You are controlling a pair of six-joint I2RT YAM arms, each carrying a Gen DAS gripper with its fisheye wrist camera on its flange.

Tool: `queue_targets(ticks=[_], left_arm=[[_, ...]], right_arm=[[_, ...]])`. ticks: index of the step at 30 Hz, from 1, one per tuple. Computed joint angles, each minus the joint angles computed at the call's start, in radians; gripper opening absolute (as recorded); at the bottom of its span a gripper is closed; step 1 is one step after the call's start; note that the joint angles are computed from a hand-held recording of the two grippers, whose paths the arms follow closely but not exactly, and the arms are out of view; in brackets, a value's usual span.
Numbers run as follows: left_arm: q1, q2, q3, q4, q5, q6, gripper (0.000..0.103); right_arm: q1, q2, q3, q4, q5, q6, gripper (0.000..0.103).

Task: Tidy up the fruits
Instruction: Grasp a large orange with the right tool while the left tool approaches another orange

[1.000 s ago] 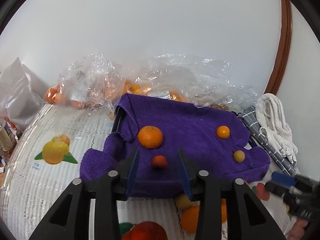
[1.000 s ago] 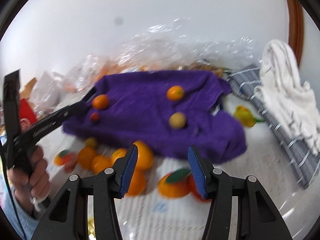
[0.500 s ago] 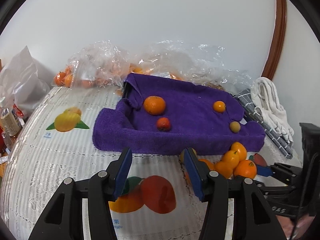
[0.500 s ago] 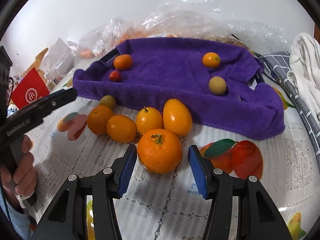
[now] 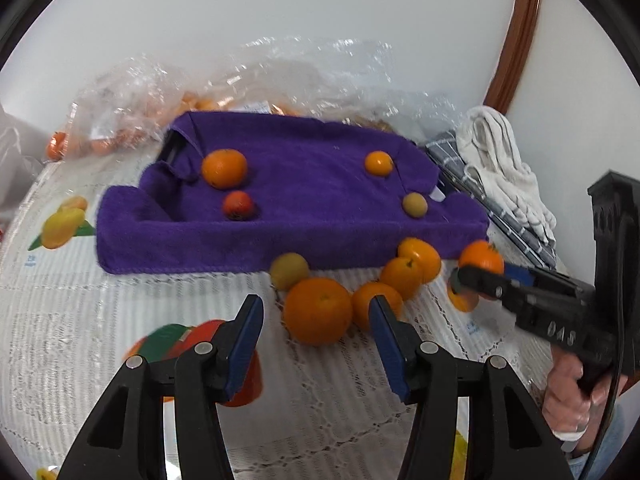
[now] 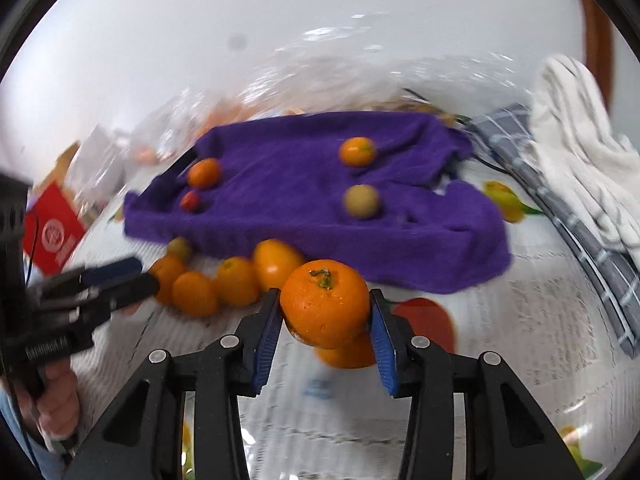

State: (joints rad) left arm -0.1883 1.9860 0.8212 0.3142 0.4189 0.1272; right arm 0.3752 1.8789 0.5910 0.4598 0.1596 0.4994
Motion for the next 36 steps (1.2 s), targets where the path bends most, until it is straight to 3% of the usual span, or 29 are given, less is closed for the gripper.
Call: queue_targets(ticks=[6, 10, 17, 19, 25, 28, 31, 36], left_arm=[[0.007, 0.034, 0.026, -0.014, 0.025, -0.055, 0.051], [0.012, 0.041, 0.030, -0.011, 0.024, -0.087, 0.036], [0.035, 0.001, -0.011, 0.035, 0.006, -0.066, 0.034], [0.059, -0.025, -0.024, 0.046, -0.002, -0.065, 0.030], [0.105, -0.029, 0.021, -0.041, 0.028, -0.055, 0.030], [0.102, -0.010, 0.058, -0.131, 0.086, 0.018, 0.032], [0.058, -0.006, 0.040, -0.111, -0.001, 0.044, 0.039], [0.013, -0.042, -0.013, -0.075, -0.059, 0.085, 0.040]], right_arm=[[-0.057, 0.005, -0.018, 0.020, -0.031, 0.037, 0.042], [-0.037, 0.031, 0.014, -0.001, -0.005, 0.031, 0.042], [-0.004, 0.056, 0.026, 0.002, 0.019, 0.000, 0.042], [-0.019, 0.055, 0.013, 0.023, 0.000, 0.010, 0.042], [-0.046, 0.061, 0.008, 0.034, -0.030, 0.032, 0.042], [-0.051, 0.064, 0.011, 0.035, -0.041, 0.033, 0.042], [-0.061, 0.067, 0.007, 0.048, -0.058, 0.039, 0.042], [-0.058, 0.067, 0.008, 0.040, -0.050, 0.049, 0.042]])
